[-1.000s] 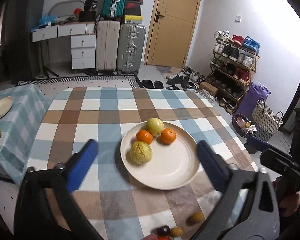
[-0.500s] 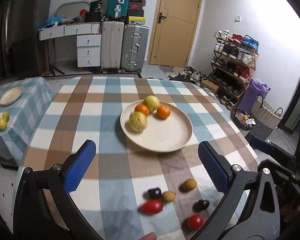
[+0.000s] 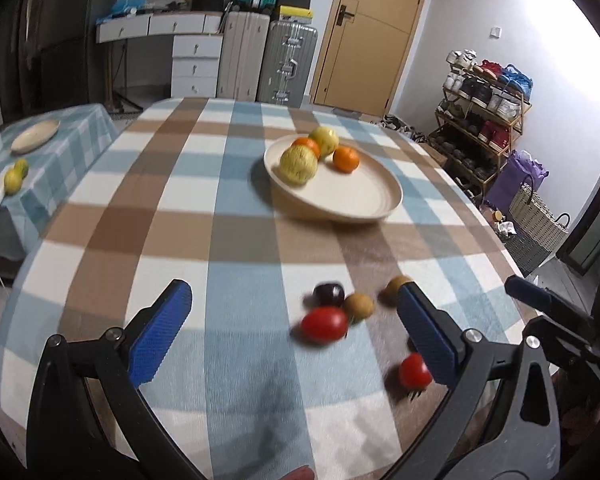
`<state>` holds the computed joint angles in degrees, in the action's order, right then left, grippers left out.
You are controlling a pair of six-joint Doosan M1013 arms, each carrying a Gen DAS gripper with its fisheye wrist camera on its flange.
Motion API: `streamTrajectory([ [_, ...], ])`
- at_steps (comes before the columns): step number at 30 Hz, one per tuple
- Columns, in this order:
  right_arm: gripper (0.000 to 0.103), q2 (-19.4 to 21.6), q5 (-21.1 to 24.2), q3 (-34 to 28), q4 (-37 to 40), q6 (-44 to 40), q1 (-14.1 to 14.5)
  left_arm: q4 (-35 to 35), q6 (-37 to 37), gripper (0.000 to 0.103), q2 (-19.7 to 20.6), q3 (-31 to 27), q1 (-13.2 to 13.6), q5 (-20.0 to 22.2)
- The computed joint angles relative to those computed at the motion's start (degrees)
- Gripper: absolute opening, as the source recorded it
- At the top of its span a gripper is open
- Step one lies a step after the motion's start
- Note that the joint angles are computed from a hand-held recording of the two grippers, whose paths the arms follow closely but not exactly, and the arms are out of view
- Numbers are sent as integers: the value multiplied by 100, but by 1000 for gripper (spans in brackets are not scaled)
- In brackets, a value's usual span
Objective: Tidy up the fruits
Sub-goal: 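Move both open tools back to the remaining fruit, then grasp a dark plum with the right tool while the left tool approaches another plum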
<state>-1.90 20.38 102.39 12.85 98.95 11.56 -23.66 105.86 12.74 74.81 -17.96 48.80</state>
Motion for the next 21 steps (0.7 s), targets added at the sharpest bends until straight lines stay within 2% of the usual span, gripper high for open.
streamTrajectory([
  [6,103,27,70,162,478,-72,-45,-52,40,102,-42,194,16,20],
  [10,102,74,111,241,1333,-469,-161,-66,102,102,-81,338,13,-10],
  [12,102,96,112,261,1511,-532,-182,-59,108,102,-81,372,15,10],
  [14,100,132,149,254,1713,-681,-199,-74,118,102,-72,393,24,56],
  [18,88,236,313,212,2184,-956,-260,-103,129,102,-76,434,36,95],
  [20,86,286,382,172,2075,-769,-260,-118,137,102,-67,439,38,115],
  [21,81,312,418,150,1999,-662,-261,-135,152,102,-58,433,41,134],
])
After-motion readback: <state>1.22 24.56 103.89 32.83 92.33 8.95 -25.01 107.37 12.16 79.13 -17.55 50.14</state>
